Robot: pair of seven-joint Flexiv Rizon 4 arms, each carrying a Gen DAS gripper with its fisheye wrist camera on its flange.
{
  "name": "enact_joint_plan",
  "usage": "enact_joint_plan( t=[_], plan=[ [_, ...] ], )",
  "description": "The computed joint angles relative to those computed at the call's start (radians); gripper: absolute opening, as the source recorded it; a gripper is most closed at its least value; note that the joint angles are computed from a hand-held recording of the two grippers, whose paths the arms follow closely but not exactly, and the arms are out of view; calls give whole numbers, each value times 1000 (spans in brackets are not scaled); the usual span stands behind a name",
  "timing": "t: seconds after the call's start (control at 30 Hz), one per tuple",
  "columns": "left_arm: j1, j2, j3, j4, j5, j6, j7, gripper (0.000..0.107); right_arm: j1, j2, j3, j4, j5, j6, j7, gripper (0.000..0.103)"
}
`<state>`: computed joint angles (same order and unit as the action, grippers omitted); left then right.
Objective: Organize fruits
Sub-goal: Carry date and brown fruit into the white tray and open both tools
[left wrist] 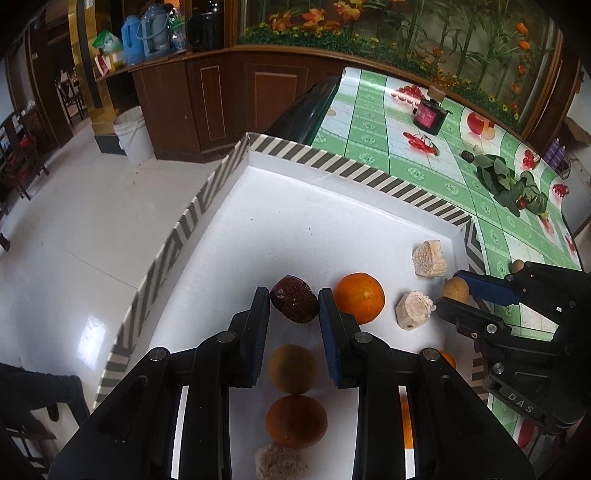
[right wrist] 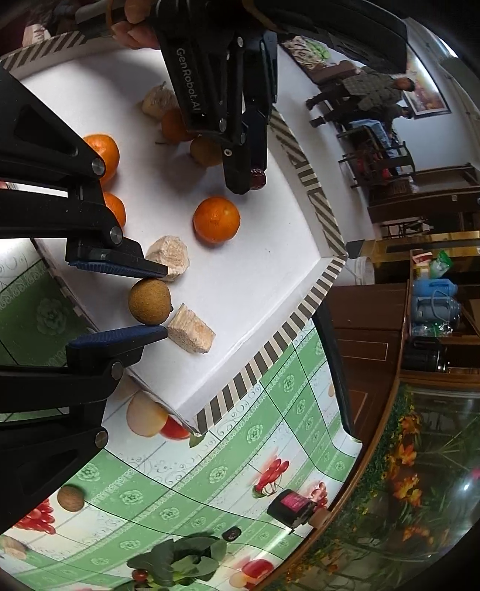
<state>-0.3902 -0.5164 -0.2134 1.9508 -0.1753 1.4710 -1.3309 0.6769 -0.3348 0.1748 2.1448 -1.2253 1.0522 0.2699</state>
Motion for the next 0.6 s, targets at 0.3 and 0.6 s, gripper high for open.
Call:
enact_joint_plan(
  t=[0.3, 0.6],
  plan=[
    [-32, -19, 37, -38, 20, -38, -25, 27, -8, -11, -14, 0, -25, 38, 9, 25],
    [-105, -29, 124, -81, 93, -71, -92, 27, -80, 6, -21, 26, -259, 134, 242, 27]
  ],
)
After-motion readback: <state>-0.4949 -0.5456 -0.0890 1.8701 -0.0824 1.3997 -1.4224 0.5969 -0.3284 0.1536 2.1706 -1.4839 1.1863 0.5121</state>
